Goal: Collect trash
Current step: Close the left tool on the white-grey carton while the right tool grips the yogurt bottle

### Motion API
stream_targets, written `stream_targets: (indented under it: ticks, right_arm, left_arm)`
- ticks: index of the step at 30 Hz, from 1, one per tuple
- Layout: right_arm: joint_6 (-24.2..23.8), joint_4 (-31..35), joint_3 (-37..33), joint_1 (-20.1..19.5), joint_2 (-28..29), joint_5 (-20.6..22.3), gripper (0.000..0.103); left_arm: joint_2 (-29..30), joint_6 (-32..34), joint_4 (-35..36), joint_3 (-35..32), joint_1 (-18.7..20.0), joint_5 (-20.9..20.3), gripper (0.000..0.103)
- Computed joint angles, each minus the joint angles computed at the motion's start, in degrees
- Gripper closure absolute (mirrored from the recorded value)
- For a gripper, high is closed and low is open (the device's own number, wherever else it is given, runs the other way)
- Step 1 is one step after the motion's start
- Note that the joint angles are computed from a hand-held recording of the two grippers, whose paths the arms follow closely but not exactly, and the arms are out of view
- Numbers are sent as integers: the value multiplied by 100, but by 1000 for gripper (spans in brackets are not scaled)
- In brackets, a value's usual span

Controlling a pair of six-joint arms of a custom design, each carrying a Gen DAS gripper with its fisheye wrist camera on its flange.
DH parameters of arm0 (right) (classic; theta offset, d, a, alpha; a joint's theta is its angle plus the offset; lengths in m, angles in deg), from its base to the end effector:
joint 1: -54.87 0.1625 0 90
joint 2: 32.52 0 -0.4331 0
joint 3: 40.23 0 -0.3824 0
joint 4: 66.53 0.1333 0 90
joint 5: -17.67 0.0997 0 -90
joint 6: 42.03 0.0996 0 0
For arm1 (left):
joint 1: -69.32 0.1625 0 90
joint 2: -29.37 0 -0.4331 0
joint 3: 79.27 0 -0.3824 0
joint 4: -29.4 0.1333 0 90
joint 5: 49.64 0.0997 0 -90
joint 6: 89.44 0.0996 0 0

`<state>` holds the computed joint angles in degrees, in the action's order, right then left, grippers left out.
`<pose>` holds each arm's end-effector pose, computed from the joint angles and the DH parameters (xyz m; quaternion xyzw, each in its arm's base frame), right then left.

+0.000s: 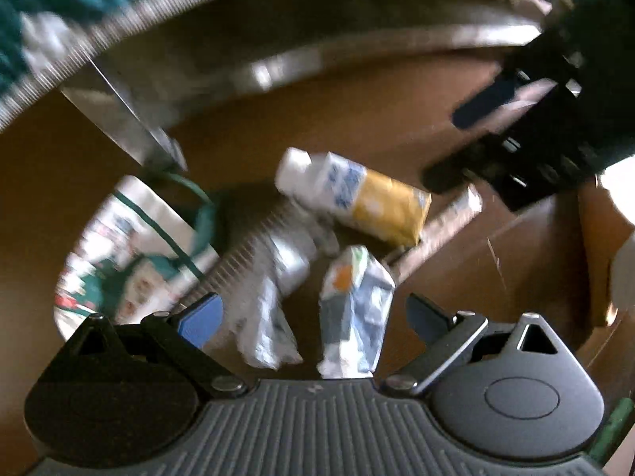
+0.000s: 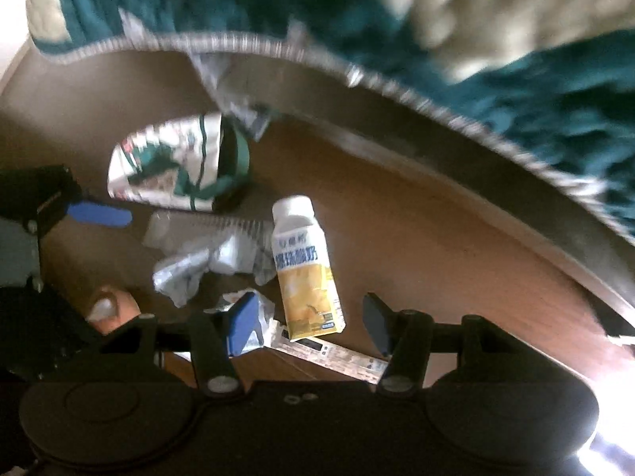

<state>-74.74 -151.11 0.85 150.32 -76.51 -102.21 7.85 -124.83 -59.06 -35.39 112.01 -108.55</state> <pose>0.1583 -0.7778 0.3921 0.3211 -0.9111 -0.0813 0.2455 -0.4724 -0.6871 0.0575 0.1531 0.9317 -0.0235 0.3286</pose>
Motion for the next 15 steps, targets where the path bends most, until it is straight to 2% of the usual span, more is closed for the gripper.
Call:
stream_targets:
  ticks: [4, 9, 13, 15]
  right_arm:
    - [-16, -170, 170, -52, 156, -182, 46]
    - [-49, -322, 327, -122, 314, -345, 46]
    - [-99, -505, 498, -149, 370, -317, 48]
    - [-123, -604, 578, -151, 391, -365, 48]
  left_arm:
    - [3, 102, -423, 386, 59, -292, 4]
    - [103, 226, -501, 563, 87, -394, 5]
    - [136, 176, -536, 623, 175, -524, 20]
    - [169, 173, -505, 620, 198, -543, 32]
